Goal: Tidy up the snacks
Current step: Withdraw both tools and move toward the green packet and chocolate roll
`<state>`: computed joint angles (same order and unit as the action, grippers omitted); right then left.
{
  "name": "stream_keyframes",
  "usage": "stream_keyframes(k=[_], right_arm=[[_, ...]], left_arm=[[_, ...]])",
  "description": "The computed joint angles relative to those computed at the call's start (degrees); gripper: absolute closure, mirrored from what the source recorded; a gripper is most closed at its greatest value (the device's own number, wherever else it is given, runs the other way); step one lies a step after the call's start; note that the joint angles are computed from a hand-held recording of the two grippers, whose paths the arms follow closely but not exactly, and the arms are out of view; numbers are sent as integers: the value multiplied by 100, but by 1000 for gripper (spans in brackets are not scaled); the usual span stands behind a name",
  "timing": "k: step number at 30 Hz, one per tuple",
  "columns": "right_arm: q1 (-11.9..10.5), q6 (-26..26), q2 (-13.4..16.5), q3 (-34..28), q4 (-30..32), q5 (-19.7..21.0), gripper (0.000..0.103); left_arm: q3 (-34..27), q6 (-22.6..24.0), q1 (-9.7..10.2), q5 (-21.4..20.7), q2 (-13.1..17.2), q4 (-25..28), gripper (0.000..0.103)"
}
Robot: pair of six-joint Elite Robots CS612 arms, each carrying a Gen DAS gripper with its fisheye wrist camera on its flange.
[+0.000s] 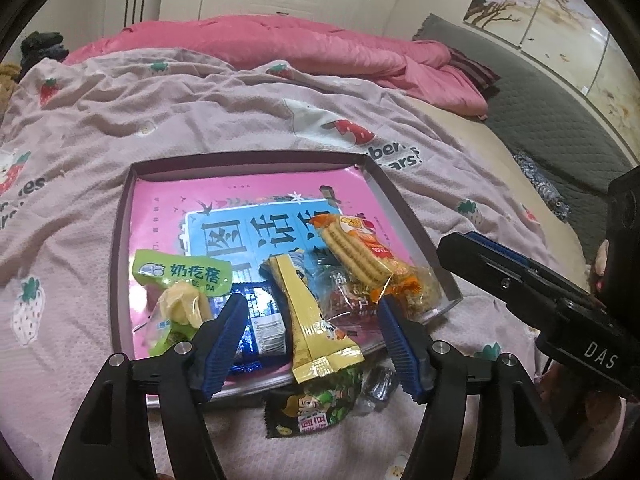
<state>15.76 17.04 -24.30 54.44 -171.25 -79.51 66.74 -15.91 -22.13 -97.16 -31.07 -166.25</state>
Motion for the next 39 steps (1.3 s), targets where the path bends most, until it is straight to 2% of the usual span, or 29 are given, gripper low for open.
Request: stream_keyframes(k=[24,34,39], right_arm=[[92,-497,-402,779,-70,-165,47],[160,-886,-460,904,125,-257,47],[185,-1181,-401,847,549,-276,47]], left_arm=[[733,198,-27,344,-442,-103,34],[979,17,51,315,-547,-21,34],[964,-1,65,15,-497,156,34]])
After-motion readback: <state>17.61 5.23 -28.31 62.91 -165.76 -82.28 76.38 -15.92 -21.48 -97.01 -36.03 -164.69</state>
